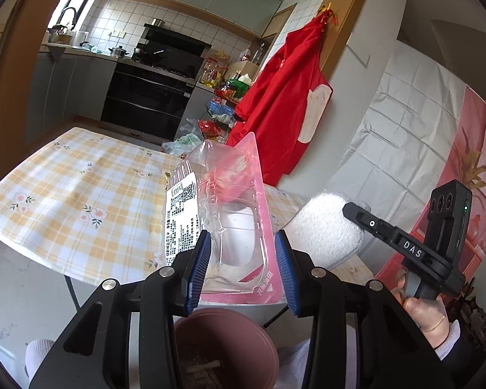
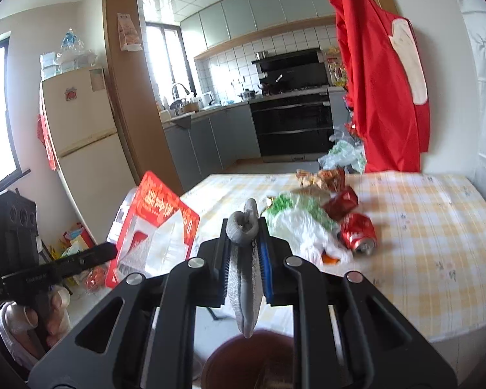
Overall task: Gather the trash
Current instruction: 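Lower both held items over the pink bin and open both grippers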
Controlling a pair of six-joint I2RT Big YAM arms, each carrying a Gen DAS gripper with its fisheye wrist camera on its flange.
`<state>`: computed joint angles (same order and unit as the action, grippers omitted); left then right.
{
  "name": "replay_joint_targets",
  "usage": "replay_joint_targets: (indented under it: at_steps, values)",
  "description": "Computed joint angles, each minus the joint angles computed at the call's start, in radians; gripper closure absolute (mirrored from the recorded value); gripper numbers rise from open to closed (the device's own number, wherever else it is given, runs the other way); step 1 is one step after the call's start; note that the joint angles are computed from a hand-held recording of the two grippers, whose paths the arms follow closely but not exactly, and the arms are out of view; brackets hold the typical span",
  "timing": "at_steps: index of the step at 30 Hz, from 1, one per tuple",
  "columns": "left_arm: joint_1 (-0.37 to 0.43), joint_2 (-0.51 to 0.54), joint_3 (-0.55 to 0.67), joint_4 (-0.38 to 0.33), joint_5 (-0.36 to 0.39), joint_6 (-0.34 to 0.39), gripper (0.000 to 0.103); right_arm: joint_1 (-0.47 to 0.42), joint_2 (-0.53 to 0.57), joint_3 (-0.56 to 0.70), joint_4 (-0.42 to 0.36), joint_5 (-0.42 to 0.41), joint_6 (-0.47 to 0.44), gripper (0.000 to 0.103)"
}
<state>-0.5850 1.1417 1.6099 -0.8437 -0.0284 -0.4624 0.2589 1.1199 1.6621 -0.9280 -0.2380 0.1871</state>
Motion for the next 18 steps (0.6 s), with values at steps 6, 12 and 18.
replay_joint_targets:
  at_steps: [6, 12, 18]
  values:
    - [-0.031, -0.003, -0.009, -0.012, -0.013, -0.003, 0.063, -0.003, -0.026, -0.038, -0.055, -0.034, 0.006, 0.084]
    - [-0.04, 0.018, -0.006, -0.022, -0.004, 0.001, 0.063, 0.0, -0.024, -0.08, -0.079, -0.045, 0.016, 0.071]
    - [-0.037, 0.021, -0.018, -0.027, 0.01, -0.022, 0.063, 0.016, -0.03, -0.088, -0.08, 0.03, 0.031, 0.044]
